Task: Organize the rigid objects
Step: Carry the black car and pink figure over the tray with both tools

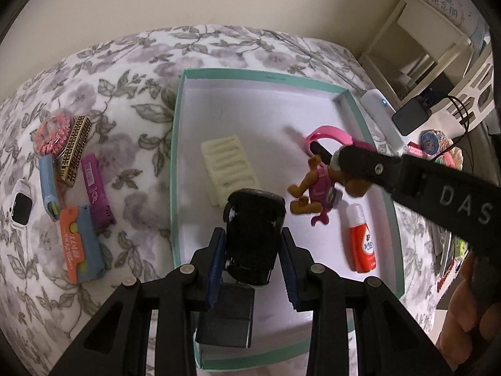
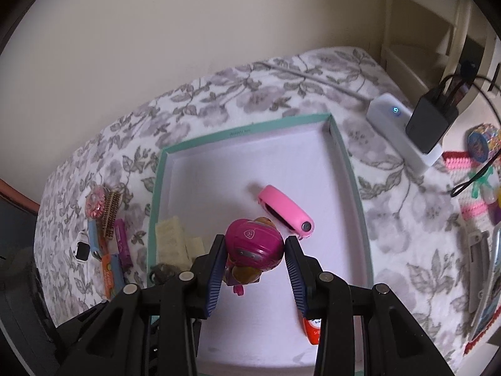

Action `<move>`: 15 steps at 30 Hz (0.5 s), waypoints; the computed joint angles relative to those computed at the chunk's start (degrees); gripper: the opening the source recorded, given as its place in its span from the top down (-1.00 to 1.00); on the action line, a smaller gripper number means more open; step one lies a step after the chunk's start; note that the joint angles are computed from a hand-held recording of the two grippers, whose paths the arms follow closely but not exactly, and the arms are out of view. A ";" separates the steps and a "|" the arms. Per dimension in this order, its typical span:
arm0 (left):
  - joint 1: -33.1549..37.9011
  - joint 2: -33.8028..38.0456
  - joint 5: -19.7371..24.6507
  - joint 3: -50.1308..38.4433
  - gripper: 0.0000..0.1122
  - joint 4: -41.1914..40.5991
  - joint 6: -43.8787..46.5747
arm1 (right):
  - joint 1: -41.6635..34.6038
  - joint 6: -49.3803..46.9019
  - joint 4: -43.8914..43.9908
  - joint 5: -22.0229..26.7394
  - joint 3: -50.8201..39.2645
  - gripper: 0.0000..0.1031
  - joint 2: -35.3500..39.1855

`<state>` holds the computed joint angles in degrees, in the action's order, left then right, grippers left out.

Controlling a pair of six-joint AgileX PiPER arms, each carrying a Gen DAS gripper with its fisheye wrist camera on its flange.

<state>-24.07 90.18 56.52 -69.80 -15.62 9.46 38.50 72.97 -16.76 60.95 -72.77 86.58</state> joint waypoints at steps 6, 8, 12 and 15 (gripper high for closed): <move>0.84 1.81 -1.43 0.89 0.38 0.38 -0.54 | -1.49 -0.39 2.27 -3.22 2.94 0.22 -0.13; 1.34 2.03 -2.02 1.42 0.38 0.43 -0.43 | -1.82 0.00 2.55 -4.50 4.02 0.22 -0.55; 2.02 2.09 -2.42 1.84 0.38 -0.14 0.12 | -2.54 0.41 3.19 -5.81 5.44 0.22 -1.31; 1.98 2.16 -2.49 1.79 0.38 0.24 -0.22 | -2.97 1.05 3.53 -5.65 6.15 0.24 -1.51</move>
